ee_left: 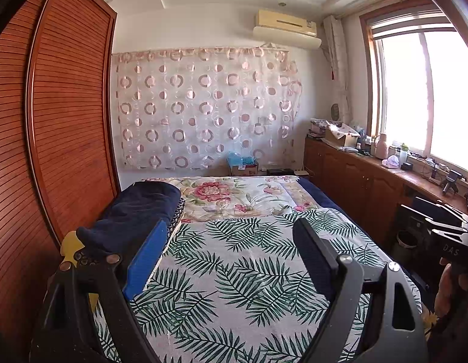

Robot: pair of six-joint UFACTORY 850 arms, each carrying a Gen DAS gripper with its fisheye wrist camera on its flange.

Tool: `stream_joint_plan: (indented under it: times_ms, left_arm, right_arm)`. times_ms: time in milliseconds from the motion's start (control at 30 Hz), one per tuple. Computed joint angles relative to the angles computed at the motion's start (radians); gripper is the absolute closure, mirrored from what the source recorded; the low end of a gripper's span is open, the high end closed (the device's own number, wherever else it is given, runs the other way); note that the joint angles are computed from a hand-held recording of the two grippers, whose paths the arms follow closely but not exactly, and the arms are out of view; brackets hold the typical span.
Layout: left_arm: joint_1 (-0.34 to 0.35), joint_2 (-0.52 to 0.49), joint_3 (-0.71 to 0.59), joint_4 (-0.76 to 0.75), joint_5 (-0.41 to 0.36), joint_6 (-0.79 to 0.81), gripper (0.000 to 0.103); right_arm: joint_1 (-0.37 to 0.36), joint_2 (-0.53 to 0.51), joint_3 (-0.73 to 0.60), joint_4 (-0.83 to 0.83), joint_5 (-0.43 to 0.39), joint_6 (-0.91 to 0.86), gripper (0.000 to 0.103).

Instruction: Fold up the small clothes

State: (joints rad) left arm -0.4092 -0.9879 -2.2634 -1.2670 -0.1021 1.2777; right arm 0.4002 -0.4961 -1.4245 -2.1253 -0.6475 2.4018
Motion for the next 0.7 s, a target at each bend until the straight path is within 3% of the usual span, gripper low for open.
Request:
stream_joint_plan:
  times_ms: [500, 700]
  left_arm:
    - [-0.006, 0.010, 0.015, -0.034, 0.002, 0.035, 0.017]
    - [-0.007, 0.008, 0.007, 0.028, -0.002, -0.027, 0.017]
  right_arm:
    - [-0.006, 0.001, 0.003, -0.014, 0.003, 0.009, 0.030]
    - [-0.009, 0.005, 0.009, -0.023, 0.007, 0.017, 0.030]
